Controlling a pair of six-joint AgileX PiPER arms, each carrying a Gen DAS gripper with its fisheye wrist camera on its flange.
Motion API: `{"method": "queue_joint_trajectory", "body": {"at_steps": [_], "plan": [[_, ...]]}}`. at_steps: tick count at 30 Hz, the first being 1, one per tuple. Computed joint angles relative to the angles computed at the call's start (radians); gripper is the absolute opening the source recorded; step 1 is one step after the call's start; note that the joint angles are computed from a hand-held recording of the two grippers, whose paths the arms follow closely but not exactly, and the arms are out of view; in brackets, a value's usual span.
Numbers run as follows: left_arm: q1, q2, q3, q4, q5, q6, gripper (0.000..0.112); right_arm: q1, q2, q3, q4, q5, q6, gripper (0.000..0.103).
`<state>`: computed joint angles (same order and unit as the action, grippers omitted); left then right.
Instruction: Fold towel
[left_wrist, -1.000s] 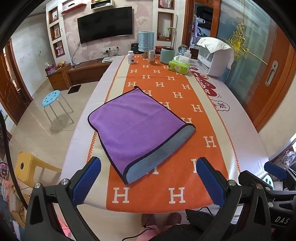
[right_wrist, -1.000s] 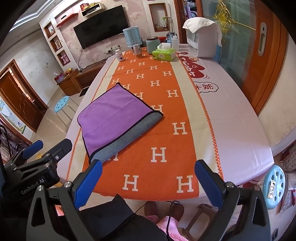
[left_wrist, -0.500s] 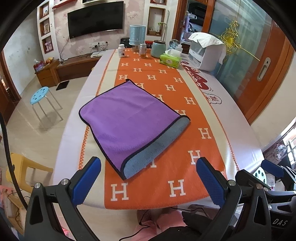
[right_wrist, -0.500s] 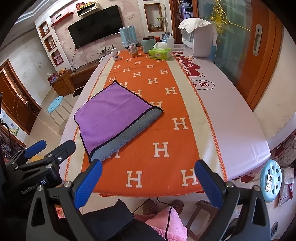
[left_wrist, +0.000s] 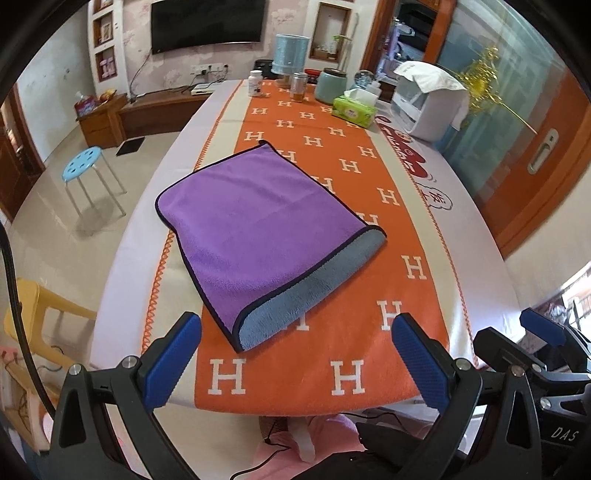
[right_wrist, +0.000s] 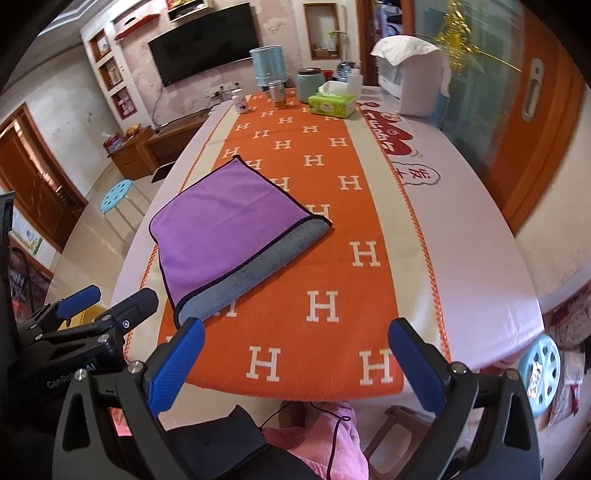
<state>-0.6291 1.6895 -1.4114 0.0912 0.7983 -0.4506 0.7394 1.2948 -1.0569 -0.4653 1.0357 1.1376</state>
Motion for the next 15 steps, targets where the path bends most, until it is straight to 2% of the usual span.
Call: {"method": "queue_joint_trajectory", "body": {"at_steps": [5, 10, 12, 15], "plan": [[-0.010, 0.067, -0.074, 0.026, 0.043, -0.096, 0.102, -0.126, 0.021, -0.006, 0.074, -0.102, -0.227, 0.095], [-0.022, 0.122, -0.141, 0.072, 0.083, -0.194, 0.102, -0.287, 0.047, -0.022, 0.222, -0.206, -0.560, 0.093], [-0.030, 0.150, -0.177, 0.098, 0.112, -0.244, 0.097, -0.342, 0.066, -0.038, 0.275, -0.238, -0.688, 0.093], [-0.036, 0.184, -0.215, 0.125, 0.146, -0.309, 0.097, -0.411, 0.092, -0.057, 0.359, -0.291, -0.895, 0.092]]}}
